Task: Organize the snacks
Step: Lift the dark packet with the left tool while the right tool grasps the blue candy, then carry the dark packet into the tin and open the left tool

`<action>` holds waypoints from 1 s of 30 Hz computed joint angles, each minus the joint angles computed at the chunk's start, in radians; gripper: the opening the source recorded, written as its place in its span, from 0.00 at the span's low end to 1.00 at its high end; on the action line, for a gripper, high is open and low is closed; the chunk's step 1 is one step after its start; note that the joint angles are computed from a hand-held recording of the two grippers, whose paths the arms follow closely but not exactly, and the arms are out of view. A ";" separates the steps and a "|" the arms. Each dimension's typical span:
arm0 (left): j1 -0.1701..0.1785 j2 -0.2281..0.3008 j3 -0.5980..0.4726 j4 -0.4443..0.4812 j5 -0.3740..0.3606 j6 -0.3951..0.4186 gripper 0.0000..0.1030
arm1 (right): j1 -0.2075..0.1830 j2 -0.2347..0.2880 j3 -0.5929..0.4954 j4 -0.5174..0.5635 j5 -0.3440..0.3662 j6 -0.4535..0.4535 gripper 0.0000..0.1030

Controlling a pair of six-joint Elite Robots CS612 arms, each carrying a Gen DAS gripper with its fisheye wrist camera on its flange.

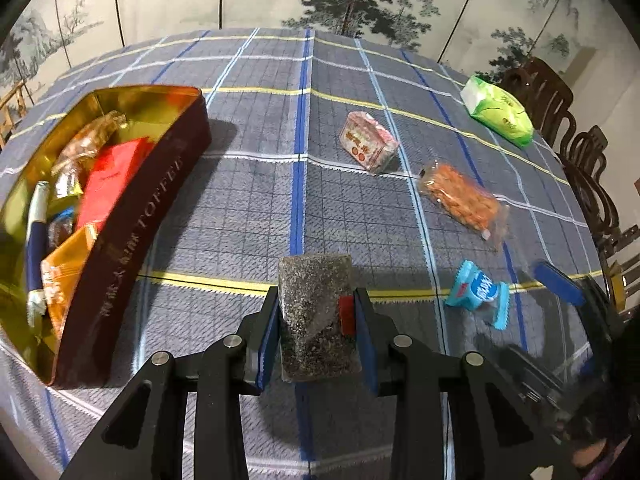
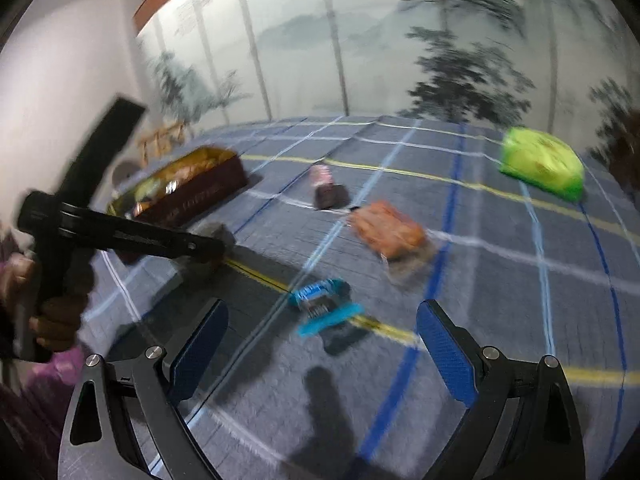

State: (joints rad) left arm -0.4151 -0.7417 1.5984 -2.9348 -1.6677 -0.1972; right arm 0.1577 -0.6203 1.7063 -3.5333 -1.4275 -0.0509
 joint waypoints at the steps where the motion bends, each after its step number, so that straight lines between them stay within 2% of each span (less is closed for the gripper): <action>1: 0.002 -0.004 0.005 -0.004 -0.008 0.001 0.30 | 0.001 0.003 -0.013 0.030 0.002 -0.015 0.89; 2: 0.004 -0.010 0.012 -0.010 -0.018 0.001 0.30 | 0.003 0.005 -0.025 0.057 -0.001 -0.024 0.87; 3: 0.005 -0.013 0.017 -0.013 -0.022 0.002 0.30 | 0.005 0.010 -0.042 0.093 -0.007 -0.030 0.81; 5: 0.008 -0.025 0.033 -0.023 -0.035 0.005 0.30 | 0.007 0.016 -0.065 0.158 -0.015 -0.029 0.59; 6: 0.009 -0.031 0.041 -0.027 -0.042 0.005 0.30 | 0.009 0.020 -0.077 0.199 -0.027 -0.020 0.42; 9: 0.015 -0.051 0.068 -0.045 -0.069 0.009 0.30 | 0.009 0.016 -0.071 0.193 -0.014 -0.002 0.41; 12: 0.026 -0.073 0.096 -0.064 -0.096 0.012 0.30 | 0.012 0.015 -0.061 0.159 -0.034 0.026 0.41; 16: 0.052 -0.109 0.130 -0.087 -0.115 0.014 0.30 | -0.002 0.013 -0.044 0.101 -0.037 0.111 0.41; 19: 0.075 -0.129 0.145 -0.095 -0.098 0.007 0.30 | -0.013 0.015 -0.043 0.099 -0.027 0.166 0.41; 22: 0.095 -0.139 0.148 -0.101 -0.057 0.002 0.30 | -0.009 0.015 -0.048 0.110 -0.045 0.166 0.41; 25: 0.113 -0.137 0.132 -0.090 -0.029 -0.006 0.30 | -0.001 0.015 -0.058 0.144 -0.068 0.146 0.41; 30: 0.128 -0.110 0.084 -0.077 -0.003 0.032 0.30 | 0.003 0.014 -0.063 0.166 -0.089 0.150 0.41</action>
